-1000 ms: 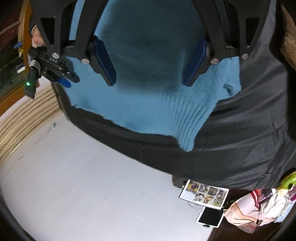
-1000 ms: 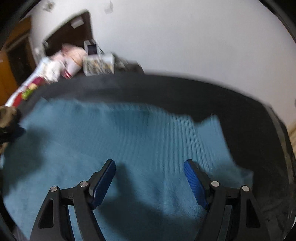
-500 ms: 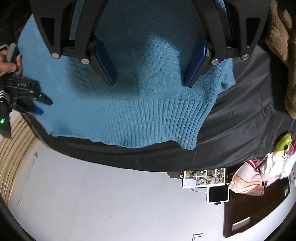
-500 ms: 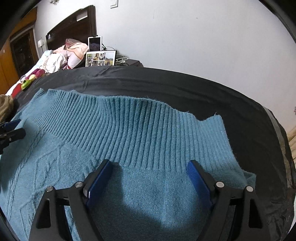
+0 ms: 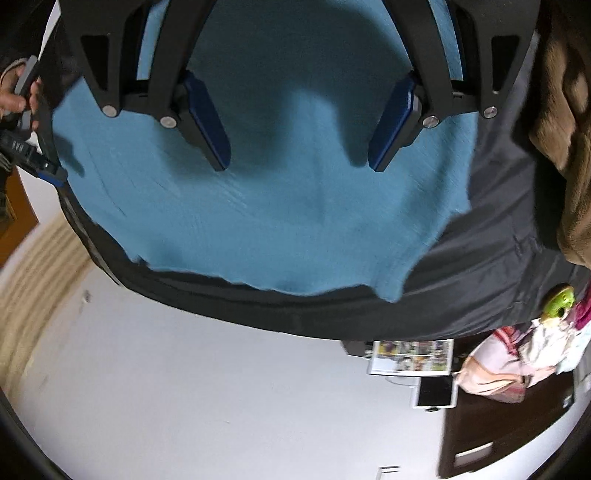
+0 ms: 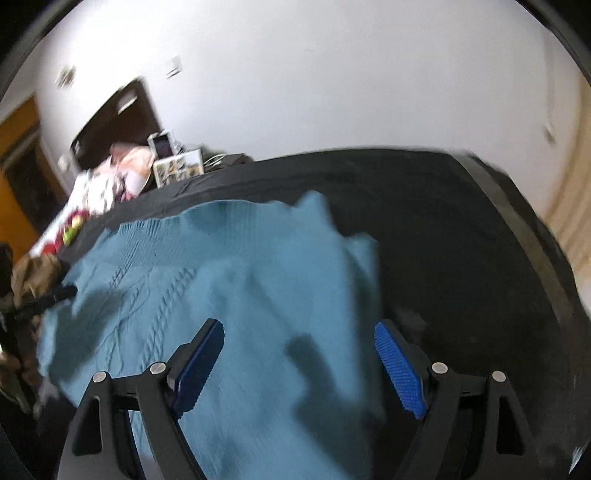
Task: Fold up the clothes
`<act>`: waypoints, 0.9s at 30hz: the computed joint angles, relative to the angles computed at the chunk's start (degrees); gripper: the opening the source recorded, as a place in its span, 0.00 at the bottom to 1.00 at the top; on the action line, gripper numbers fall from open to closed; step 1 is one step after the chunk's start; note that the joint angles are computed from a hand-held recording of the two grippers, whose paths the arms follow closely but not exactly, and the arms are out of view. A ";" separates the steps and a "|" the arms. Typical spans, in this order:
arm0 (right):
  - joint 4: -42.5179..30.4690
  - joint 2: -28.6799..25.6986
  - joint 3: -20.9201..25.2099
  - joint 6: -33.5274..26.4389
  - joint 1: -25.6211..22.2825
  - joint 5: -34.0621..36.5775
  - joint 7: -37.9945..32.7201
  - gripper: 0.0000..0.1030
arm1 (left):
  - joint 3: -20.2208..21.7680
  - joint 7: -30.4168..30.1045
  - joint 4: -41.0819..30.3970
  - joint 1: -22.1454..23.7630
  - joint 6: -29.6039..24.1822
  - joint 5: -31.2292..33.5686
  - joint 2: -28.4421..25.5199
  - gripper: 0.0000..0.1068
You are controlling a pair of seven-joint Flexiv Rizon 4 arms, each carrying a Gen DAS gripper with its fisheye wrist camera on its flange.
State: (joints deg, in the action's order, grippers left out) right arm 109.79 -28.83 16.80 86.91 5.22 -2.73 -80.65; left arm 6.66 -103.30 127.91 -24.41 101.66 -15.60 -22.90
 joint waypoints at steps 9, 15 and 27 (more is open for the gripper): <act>1.37 0.79 18.76 -6.50 -18.22 19.14 -10.23 0.83 | -4.79 0.34 1.93 1.87 1.72 1.71 0.01 0.76; 0.38 0.54 22.92 -10.24 -21.71 29.00 -15.49 0.83 | -12.28 -1.60 4.75 10.24 4.81 4.39 0.40 0.76; -2.07 0.85 17.40 -9.09 -14.27 39.42 -19.89 0.83 | -16.76 -4.07 5.26 15.80 6.05 8.78 -0.18 0.78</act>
